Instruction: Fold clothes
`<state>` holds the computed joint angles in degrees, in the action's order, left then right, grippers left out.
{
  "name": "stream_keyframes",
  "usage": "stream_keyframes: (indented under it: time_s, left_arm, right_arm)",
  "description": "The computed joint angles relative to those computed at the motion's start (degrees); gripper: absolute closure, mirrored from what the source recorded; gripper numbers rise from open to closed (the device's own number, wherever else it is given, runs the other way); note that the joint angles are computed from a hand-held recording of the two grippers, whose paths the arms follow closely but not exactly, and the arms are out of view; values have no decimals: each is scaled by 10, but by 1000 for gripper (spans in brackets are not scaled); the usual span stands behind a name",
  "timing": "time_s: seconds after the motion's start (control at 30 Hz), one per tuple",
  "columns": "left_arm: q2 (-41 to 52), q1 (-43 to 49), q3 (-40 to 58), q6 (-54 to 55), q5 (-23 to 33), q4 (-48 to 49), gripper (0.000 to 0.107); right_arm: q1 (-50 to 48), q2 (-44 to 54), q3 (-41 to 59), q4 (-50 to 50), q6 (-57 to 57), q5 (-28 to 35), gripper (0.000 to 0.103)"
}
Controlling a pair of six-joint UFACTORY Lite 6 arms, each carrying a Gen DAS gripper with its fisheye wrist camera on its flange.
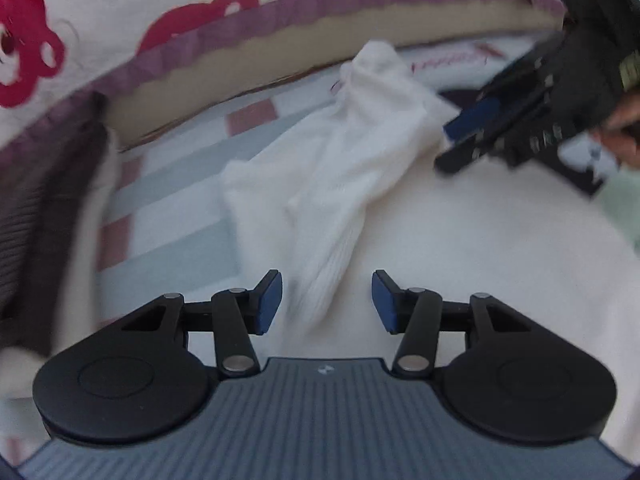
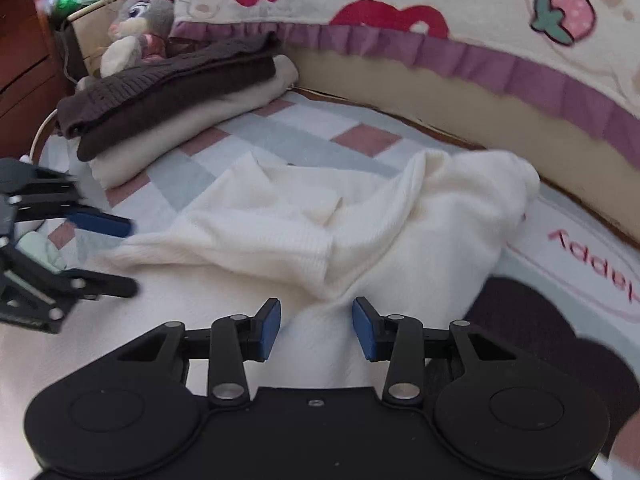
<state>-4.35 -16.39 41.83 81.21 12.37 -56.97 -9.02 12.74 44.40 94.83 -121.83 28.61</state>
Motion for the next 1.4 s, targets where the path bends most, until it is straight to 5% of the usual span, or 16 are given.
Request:
stream_keyframes:
  time_s: [0.13,0.43,0.6,0.7,0.77,0.87,1.0,1.07,1.13,1.2,1.23,1.27,1.4]
  left_arm:
    - [106,30,75,145,66,-184,58]
    - [197,80,160,56,126,-195,51]
    - [220,125,177,0,140,-253,51]
    - [176,133,124,145,104,-417,51]
    - [165,148,110,206,132,-485,51]
    - [197,154,151,146,184,-429,46]
    - [272,100,247,114,126,-378,45]
    - [291,98,261,130,141,-388,53]
    - [312,103,282,119,162,-372,92]
    - [309,99,281,127,148,-370,101]
    - [306,97,279,132,141,-369,101]
    - [304,95,278,137,133,-369,101]
    - [292,99,265,159,108,-403,101]
  right_arm:
    - [21,38,51,-3,-21,-14,57]
    - [74,223,352,-106,320,9,58]
    - [11,188,338,-78,358,12,56]
    - [-41,172,318,-95,359,-28,51]
    - [-82,190,336,-126,407,-22,45]
    - [-124,248,407,-182,521,7,44]
    - [-118,376,586,-353,755,67,39]
    - [-108,426,651,-421,850,104,36]
    - [-107,426,633,-402,851,119,33]
    - [-100,411,605,-378,793,96,34]
    - [-97,413,605,-367,762,89,52]
    - [-94,411,597,-338,716,79,85]
    - [-84,332,486,-142,476,20,92]
